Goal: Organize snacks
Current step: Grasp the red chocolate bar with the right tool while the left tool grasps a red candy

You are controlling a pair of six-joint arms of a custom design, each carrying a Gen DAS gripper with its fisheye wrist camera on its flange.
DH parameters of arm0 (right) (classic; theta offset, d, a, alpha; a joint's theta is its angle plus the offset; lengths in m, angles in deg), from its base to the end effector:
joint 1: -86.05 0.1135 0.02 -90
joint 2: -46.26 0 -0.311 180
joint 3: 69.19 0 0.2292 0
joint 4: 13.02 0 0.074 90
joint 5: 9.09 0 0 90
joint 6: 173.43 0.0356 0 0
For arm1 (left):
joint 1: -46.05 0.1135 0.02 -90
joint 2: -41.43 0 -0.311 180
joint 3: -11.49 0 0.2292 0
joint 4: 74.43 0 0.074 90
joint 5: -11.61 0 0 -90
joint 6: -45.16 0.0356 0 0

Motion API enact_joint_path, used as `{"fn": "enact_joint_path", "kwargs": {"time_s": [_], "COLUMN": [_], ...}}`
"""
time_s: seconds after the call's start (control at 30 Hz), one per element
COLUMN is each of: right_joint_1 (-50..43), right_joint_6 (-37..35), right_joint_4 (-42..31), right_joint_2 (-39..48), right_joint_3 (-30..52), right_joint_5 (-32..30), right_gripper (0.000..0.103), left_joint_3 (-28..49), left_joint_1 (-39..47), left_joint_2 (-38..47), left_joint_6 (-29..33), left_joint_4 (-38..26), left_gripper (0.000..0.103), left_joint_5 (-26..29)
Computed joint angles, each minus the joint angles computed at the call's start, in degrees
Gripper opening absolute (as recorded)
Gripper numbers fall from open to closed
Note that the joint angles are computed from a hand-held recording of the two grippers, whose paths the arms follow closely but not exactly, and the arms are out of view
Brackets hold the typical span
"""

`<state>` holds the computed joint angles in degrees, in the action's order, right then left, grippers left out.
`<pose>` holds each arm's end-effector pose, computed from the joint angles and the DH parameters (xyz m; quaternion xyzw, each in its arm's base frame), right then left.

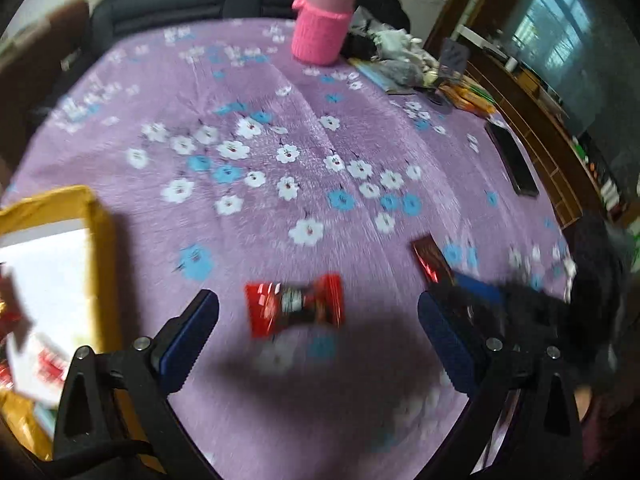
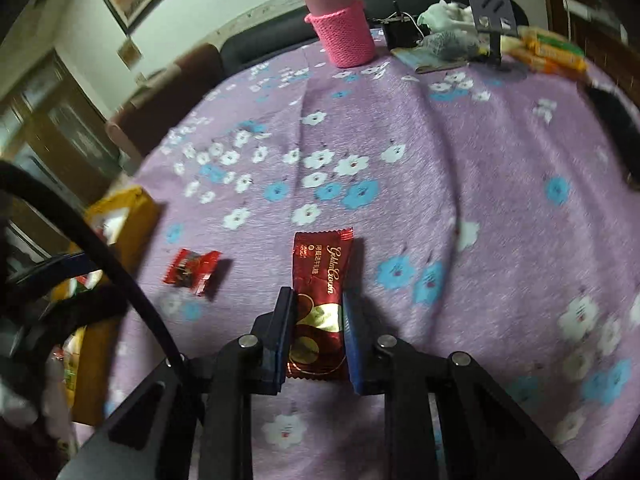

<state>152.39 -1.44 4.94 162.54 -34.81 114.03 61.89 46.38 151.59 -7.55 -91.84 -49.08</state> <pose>0.1124 0.2080 0.0722 0.1908 0.9164 0.1321 0.3261 0.2660 -0.0159 0.1050 0.3316 0.9029 -0.2031 0.1834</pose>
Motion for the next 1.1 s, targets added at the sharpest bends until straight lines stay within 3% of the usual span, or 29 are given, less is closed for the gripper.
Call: {"fn": "enact_joint_path", "kwargs": {"time_s": [0.1,0.2,0.3,0.47,0.53,0.63,0.83,0.87,0.93,1.0,1.1], "right_joint_1": [-0.88,-0.72,-0.49,-0.57,-0.72,-0.71,-0.55,-0.53,-0.53,-0.45,0.12], "right_joint_6": [-1.34,-1.99,-1.91,-1.19,-0.96,-0.77,-1.22,-1.28,-1.23,-1.33,-1.26], "right_joint_4": [7.09,9.37,10.19,14.53,16.66,17.42,16.5,16.39,16.1,15.01,10.08], "right_joint_2": [1.31,1.47,1.41,2.44,2.86,3.13,3.09,3.05,2.99,2.77,1.87], "right_joint_3": [-2.59,-3.64,-4.21,-6.1,-7.05,-7.28,-6.92,-6.91,-6.83,-6.37,-4.25], "right_joint_5": [-0.12,-0.25,-0.54,-1.3,-1.65,-1.7,-1.32,-1.27,-1.17,-0.97,0.01], "right_gripper": [0.022,0.022,0.022,0.022,0.023,0.023,0.023,0.023,0.023,0.023,0.023], "left_joint_3": [3.62,3.99,1.1,-6.98,-11.44,-17.82,-20.45,-20.68,-21.54,-21.55,-22.79], "left_joint_1": [-2.59,-2.93,-1.81,-0.93,-1.43,-4.15,-11.04,-12.08,-12.25,-11.74,-11.76], "left_joint_2": [5.03,6.87,5.24,0.87,-2.18,-4.94,1.1,2.06,2.5,1.88,2.36], "left_joint_6": [-4.22,-2.11,2.63,13.24,14.41,11.31,3.02,2.18,1.43,1.03,-0.87], "left_joint_4": [1.06,1.05,0.42,0.46,5.36,18.12,33.87,35.31,36.5,34.88,37.52], "left_gripper": [0.098,0.077,0.067,0.066,0.066,0.073,0.074,0.072,0.049,0.037,0.036], "left_joint_5": [-2.86,-4.21,-3.02,-3.45,-4.74,-7.05,-12.74,-13.9,-12.97,-11.5,-11.6]}}
